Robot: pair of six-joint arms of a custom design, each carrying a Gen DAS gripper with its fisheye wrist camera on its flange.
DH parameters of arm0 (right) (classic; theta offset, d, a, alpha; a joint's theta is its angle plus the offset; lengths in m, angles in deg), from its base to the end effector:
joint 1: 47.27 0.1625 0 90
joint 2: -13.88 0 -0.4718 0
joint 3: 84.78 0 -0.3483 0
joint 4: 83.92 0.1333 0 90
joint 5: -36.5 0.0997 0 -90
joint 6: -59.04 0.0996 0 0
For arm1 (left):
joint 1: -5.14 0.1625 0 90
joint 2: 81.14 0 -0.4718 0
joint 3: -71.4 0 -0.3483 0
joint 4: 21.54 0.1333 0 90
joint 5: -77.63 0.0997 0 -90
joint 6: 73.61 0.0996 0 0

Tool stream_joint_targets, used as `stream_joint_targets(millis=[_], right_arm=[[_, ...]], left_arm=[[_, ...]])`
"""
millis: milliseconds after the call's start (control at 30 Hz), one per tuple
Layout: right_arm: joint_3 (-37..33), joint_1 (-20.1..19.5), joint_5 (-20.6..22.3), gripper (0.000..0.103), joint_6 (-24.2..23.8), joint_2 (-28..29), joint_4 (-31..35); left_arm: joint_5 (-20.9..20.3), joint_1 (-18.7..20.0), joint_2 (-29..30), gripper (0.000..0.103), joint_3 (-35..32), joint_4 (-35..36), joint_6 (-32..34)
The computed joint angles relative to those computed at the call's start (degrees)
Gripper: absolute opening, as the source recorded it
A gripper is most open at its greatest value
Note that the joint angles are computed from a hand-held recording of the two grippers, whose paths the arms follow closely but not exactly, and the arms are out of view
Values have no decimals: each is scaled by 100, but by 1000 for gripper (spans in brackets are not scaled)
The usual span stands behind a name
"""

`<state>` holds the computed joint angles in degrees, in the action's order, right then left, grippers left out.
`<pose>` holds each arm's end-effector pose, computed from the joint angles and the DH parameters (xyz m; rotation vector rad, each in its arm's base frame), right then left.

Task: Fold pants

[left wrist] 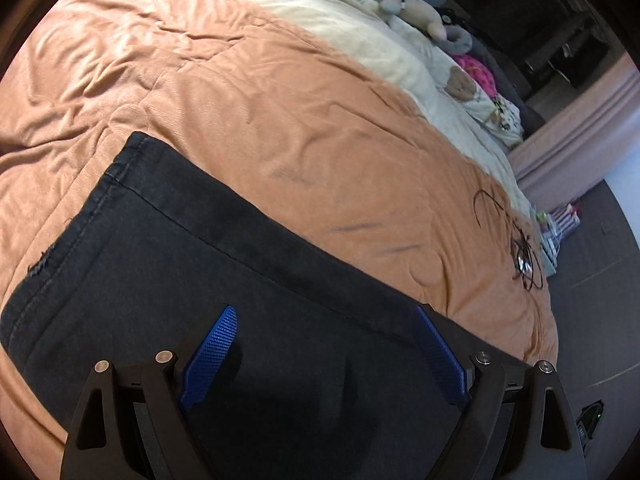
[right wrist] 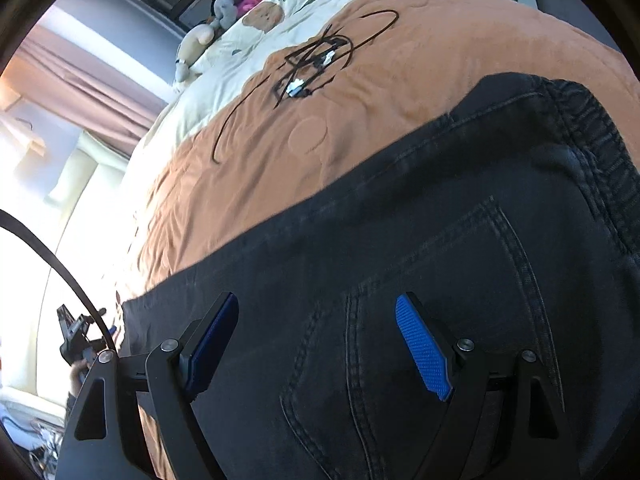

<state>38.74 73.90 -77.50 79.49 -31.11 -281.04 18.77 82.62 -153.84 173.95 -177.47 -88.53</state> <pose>0.3558 -0.4089 0.1225 0.1122 -2.8434 0.9147 0.0562 -0.5996 0.4294 -0.2895 2.5867 -0.9915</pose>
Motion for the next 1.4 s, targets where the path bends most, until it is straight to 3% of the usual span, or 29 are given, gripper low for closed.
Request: stream_joint_targets(millis=[233,500,800,867,967,1133,1400], right_arm=[[99,366,-289,80,160,-192,266],[638,735,-739,80,312,-518,105],[1566,1111,-1201,80,864,-977,-213],[1771,1192,-1292,80,1052,-1079,-290],[2012,1304,-1436,80,1322,-1221,-379],[2362,1479,-1717,80,1708,-1359,-527],[2800,1618,-1926,80,2254,-1487,-671]], left_arm=[[164,-216,-403,90,594,-104,-6],[545,-509,-1008,90,1315,-247,-158],[872,-680,-1662,89,1869,-195,-217],[1022,-689,-1799,83,1944,-149,-261],[1059,-569,-1969,73,1987,-83,-425],[1037,-214,-2116,71,2003,-17,-684],[262,505,-1980,70,1975,-414,-721]])
